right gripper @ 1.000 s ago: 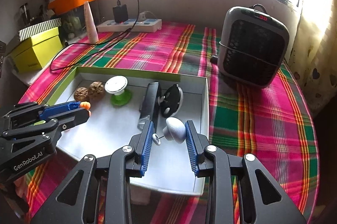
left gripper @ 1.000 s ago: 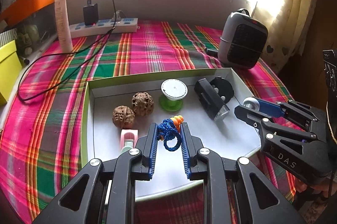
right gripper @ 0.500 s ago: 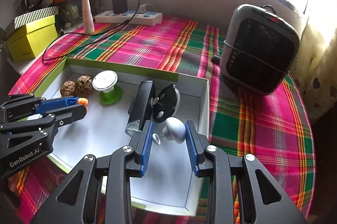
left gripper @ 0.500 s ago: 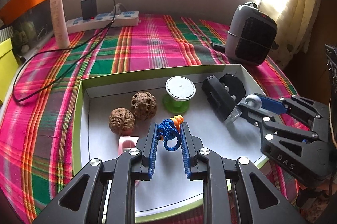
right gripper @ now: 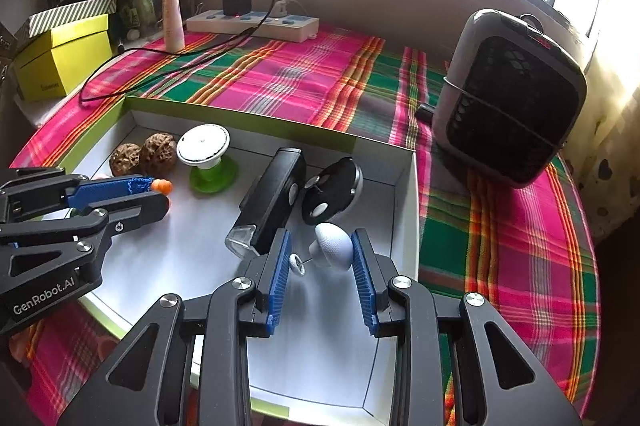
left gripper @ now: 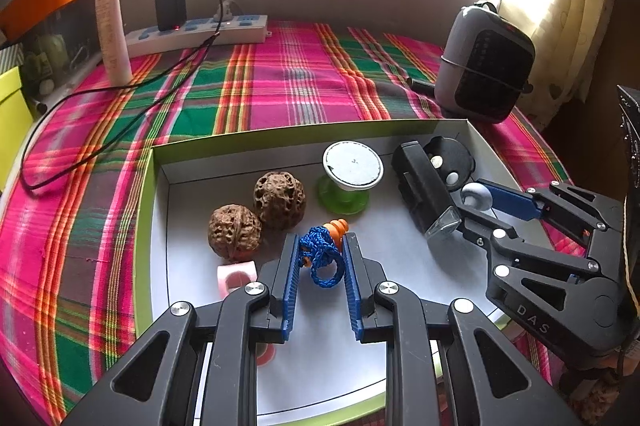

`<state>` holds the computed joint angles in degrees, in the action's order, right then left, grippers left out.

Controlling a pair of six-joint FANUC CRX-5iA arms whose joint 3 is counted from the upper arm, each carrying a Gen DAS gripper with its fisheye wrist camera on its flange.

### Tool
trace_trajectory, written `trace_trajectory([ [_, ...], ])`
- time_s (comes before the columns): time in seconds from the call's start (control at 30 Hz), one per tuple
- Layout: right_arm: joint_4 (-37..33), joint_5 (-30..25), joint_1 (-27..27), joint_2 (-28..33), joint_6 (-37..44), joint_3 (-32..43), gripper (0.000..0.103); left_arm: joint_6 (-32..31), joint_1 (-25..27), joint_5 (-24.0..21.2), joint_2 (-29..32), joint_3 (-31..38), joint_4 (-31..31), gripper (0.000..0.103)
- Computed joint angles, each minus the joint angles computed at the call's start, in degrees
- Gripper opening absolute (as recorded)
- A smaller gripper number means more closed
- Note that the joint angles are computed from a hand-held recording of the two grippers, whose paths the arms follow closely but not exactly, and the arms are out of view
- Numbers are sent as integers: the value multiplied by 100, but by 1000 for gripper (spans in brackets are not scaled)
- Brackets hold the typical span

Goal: Organize objects
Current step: 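Carry the blue rope and white knob into the box lid with both tools, then open the left tool to drop the rope while the right tool releases the knob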

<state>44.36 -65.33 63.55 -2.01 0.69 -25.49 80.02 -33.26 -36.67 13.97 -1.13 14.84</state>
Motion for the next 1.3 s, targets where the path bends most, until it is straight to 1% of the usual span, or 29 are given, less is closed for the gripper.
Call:
trace_trajectory([
  [0.3, 8, -6, 9, 24, -8, 4, 32, -24, 0, -16, 2, 11, -6, 20],
  [0.7, 4, -103, 22, 86, -6, 59, 32, -86, 10, -29, -2, -11, 69, 23],
  [0.83, 58, -148, 42, 66, -82, 35, 33, -72, 12, -31, -14, -19, 65, 26],
  [0.87, 68, -152, 49, 53, -97, 22, 34, -77, 12, -25, -18, -26, 75, 27],
  [0.9, 70, -153, 53, 45, -102, 19, 40, -54, 11, -20, -26, -27, 60, 27],
  [0.97, 97, -156, 67, 41, -105, 15, 43, -52, -1, 14, -57, -49, 33, 28],
  [1.3, 138, -253, 141, 26, -215, 7, 43, -89, 8, 50, -113, -107, 74, 29],
])
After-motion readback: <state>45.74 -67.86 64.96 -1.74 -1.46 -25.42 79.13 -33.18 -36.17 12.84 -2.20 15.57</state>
